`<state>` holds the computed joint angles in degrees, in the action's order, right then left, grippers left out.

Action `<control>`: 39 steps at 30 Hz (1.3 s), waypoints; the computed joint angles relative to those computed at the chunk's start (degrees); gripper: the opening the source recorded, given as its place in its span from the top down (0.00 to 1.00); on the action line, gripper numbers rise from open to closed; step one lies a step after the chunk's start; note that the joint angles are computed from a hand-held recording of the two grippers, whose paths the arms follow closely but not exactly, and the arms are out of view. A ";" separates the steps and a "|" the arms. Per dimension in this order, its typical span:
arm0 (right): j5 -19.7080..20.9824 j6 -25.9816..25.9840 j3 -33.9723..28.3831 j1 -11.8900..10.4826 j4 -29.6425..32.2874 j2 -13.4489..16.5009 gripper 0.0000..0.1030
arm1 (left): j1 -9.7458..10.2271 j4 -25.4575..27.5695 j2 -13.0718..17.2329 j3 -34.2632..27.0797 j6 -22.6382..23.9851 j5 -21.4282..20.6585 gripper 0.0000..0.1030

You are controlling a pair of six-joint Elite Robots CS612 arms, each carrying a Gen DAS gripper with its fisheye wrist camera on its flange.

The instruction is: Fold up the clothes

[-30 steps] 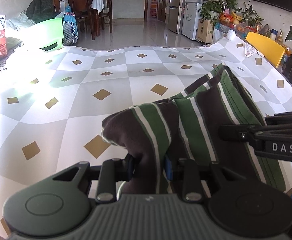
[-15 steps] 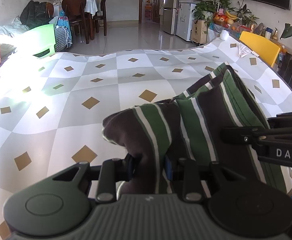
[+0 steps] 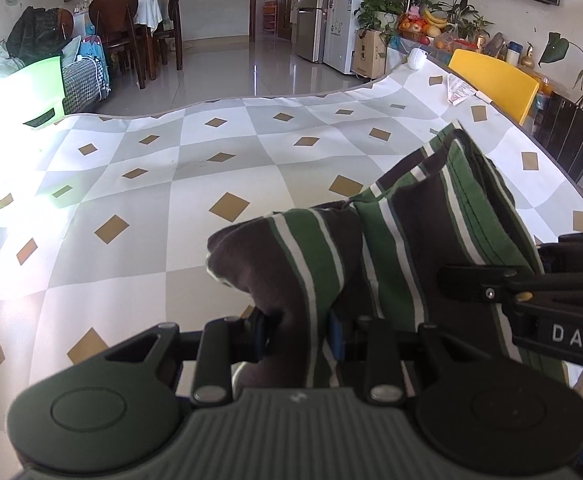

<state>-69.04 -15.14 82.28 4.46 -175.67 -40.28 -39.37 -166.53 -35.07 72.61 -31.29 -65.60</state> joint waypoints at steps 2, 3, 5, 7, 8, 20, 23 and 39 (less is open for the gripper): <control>-0.77 -0.82 -0.53 -0.27 0.30 0.15 0.80 | 0.12 0.82 0.97 -2.00 0.18 -0.51 0.74; -1.18 -1.15 -0.82 -0.43 0.43 0.24 0.80 | 0.14 1.22 1.52 -3.08 0.45 -0.71 0.74; -1.93 -1.66 -1.45 -0.83 0.76 0.44 0.80 | 0.17 1.99 2.61 -5.24 1.03 -1.07 0.74; -2.62 -1.87 -2.18 -1.27 1.22 0.72 0.80 | 0.20 3.03 3.89 -7.79 1.66 -1.62 0.74; -2.98 -1.78 -2.59 -1.47 1.41 0.91 0.80 | 0.22 3.52 4.47 -8.97 1.87 -1.93 0.74; -7.22 5.31 -7.43 -3.97 3.16 3.44 0.80 | 0.25 11.27 13.10 -26.42 3.53 -5.54 0.74; -8.36 6.51 -8.21 -4.37 3.84 3.94 0.80 | 0.22 13.44 15.37 -30.89 4.26 -6.15 0.74; -18.02 15.56 -11.74 -5.71 8.45 5.84 0.65 | 0.37 18.43 19.81 -39.14 3.77 -4.38 0.46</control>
